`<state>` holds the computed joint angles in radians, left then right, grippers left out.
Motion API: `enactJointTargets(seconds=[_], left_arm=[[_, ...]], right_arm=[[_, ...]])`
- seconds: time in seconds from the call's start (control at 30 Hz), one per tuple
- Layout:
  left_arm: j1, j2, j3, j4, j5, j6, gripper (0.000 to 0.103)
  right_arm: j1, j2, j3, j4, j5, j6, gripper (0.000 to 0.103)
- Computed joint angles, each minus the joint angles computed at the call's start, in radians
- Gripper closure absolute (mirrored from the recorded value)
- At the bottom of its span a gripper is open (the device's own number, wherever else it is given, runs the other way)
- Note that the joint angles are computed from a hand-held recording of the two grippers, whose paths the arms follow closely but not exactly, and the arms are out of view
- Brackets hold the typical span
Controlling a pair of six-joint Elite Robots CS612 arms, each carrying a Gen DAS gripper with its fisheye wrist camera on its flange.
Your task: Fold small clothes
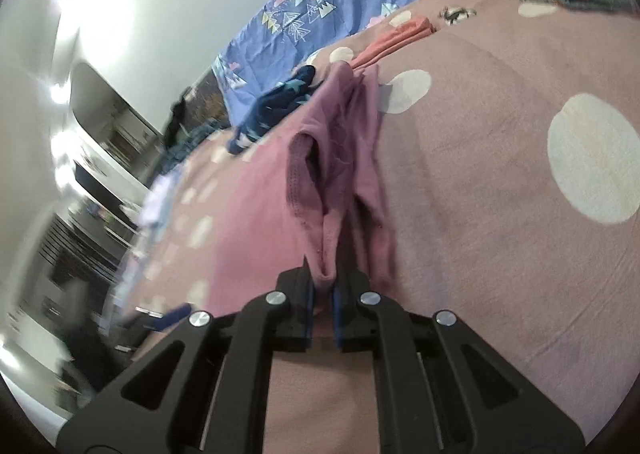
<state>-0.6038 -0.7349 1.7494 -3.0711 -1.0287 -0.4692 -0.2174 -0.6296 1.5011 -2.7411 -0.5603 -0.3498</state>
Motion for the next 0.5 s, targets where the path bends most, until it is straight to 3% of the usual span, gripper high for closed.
enactJointTargets(seconds=[0.07, 0.1, 0.2, 0.27, 0.33, 0.43, 0.5], left_arm=[[0.003, -0.002, 0.002, -0.006, 0.010, -0.038, 0.032], [0.005, -0.004, 0.006, -0.016, 0.012, -0.052, 0.032], [0.010, -0.009, 0.032, -0.073, -0.003, -0.082, 0.034], [0.014, -0.013, 0.050, -0.103, -0.035, -0.087, 0.041], [0.011, -0.017, 0.061, -0.099, -0.039, -0.093, 0.052], [0.018, -0.030, 0.081, -0.127, -0.100, -0.108, 0.077], [0.024, -0.035, 0.089, -0.192, -0.142, -0.098, 0.083]], right_arm=[[-0.010, -0.015, 0.015, 0.000, 0.055, 0.008, 0.097], [-0.012, -0.022, 0.026, -0.042, 0.040, 0.029, 0.097], [-0.003, -0.030, 0.038, -0.130, -0.099, 0.077, 0.097], [0.003, -0.026, 0.027, -0.075, -0.179, 0.050, 0.097], [0.005, -0.023, 0.024, -0.042, -0.222, 0.035, 0.099], [-0.001, -0.030, 0.035, -0.069, -0.196, 0.020, 0.099], [-0.003, -0.038, 0.049, -0.156, -0.159, 0.017, 0.098]])
